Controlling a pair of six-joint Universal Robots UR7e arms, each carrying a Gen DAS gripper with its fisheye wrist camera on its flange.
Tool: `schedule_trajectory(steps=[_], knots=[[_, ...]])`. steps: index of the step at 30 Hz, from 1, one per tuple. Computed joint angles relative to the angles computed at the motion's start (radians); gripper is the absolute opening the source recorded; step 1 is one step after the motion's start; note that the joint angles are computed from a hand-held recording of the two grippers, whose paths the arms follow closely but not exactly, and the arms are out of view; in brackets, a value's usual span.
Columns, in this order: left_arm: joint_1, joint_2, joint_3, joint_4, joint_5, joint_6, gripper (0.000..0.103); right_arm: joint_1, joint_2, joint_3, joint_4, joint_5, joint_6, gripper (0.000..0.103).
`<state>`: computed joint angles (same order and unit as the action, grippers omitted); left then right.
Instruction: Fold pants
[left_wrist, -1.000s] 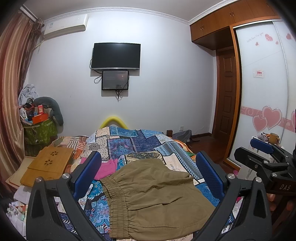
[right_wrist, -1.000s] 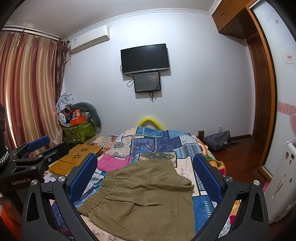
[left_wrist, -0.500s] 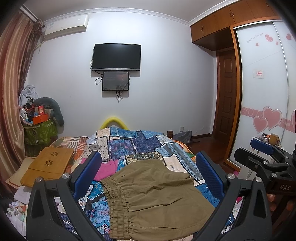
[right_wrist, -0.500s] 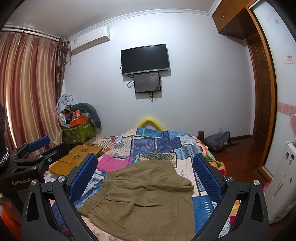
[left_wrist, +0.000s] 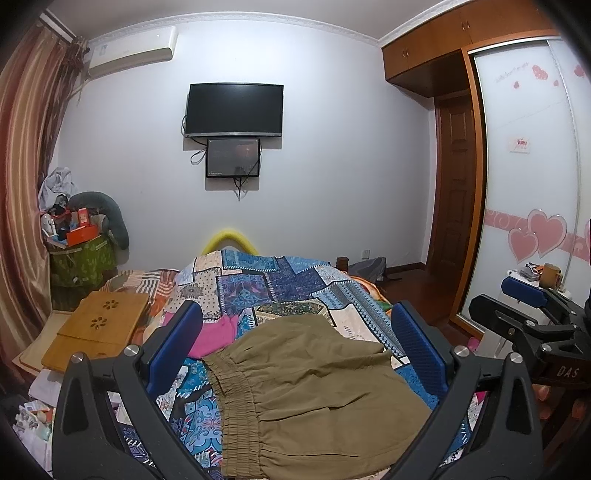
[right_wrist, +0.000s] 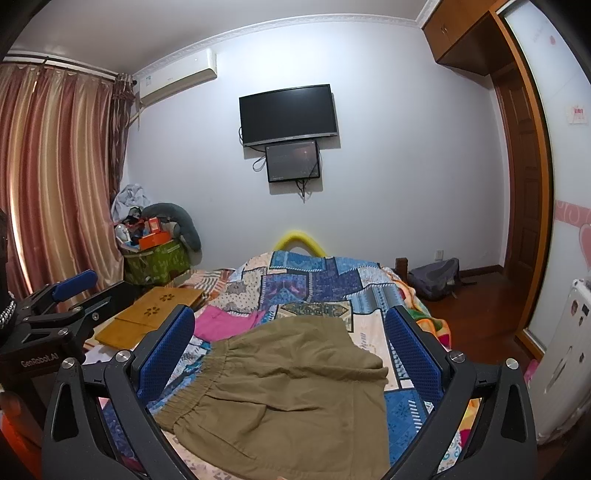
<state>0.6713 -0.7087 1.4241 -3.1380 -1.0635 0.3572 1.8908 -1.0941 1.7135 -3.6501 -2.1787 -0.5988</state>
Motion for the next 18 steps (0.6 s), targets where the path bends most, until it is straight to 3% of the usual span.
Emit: schedule_trajectory(steps=[7, 14, 18], knots=[[0.033, 0.045, -0.072, 0.097, 0.002, -0.021, 0.103, -0.042, 0.007, -0.021, 0.039, 0.002, 0.028, 0.102], [0.092, 0.150, -0.232, 0.246, 0.078, -0.076, 0.103, -0.123, 0.037, -0.065, 0.075, -0.055, 0.003, 0.102], [0.125, 0.235, -0.343, 0.291, 0.155, -0.040, 0.103, -0.181, 0.059, -0.100, 0.125, -0.102, -0.005, 0.102]])
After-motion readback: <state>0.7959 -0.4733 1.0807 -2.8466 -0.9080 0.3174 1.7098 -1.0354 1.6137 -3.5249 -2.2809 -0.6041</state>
